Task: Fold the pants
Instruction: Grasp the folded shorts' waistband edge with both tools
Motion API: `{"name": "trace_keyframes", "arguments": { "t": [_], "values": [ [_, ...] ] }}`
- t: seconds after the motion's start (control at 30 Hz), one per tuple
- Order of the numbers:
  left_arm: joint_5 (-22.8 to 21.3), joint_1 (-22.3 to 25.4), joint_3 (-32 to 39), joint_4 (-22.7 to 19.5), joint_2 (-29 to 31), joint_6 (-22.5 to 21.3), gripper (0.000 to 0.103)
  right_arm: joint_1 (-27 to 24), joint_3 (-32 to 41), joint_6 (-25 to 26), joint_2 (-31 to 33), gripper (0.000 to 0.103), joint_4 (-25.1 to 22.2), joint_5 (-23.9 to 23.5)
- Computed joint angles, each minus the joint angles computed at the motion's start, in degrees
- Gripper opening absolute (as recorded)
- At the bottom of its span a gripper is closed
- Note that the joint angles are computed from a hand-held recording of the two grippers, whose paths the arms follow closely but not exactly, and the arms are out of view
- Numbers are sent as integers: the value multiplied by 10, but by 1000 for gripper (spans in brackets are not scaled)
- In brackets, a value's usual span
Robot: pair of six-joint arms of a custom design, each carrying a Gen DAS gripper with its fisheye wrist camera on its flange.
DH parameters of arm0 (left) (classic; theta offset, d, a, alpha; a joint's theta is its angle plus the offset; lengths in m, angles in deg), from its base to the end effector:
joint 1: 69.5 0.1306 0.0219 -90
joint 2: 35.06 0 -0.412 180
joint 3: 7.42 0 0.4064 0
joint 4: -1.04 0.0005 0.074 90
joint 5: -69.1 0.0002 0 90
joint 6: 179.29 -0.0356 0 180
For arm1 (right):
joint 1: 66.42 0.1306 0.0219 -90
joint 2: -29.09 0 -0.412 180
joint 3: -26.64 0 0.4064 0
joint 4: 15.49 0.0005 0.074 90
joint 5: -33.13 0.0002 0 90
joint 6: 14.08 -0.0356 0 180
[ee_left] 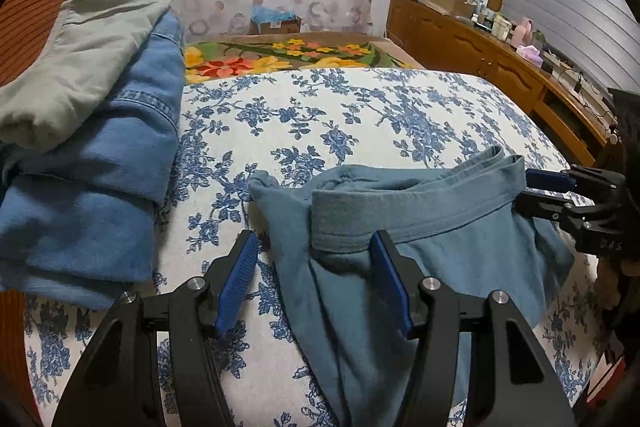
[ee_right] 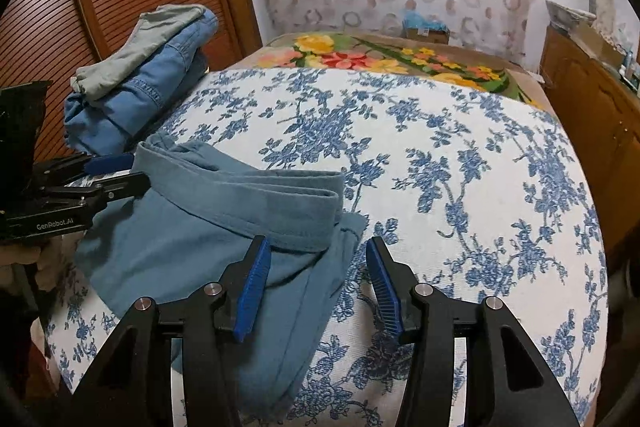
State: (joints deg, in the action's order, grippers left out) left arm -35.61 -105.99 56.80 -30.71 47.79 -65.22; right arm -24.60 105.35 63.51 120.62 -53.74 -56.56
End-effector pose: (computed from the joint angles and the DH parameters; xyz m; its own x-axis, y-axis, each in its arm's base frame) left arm 0.3465 -0.2457 0.3259 -0.7469 0.0618 -0.6620 0.1537 0.9847 -0.0815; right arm 0.3715 0.3315 0.3669 -0.7089 -0.3459 -0.6146 -0.5241 0.8415 0.1309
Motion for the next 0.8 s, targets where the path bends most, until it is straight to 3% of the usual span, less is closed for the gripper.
{"name": "trace_keyframes", "arguments": {
  "t": [0.27,0.5,0.8],
  "values": [
    [27,4,-5,8,8,1,60,-5,19,-10,24,52,-17,-11],
    [39,11,-9,13,7,1,60,-3,28,14,34,52,-18,-5],
    [42,9,-15,20,1,6,61,1,7,25,28,53,16,2]
  ]
}}
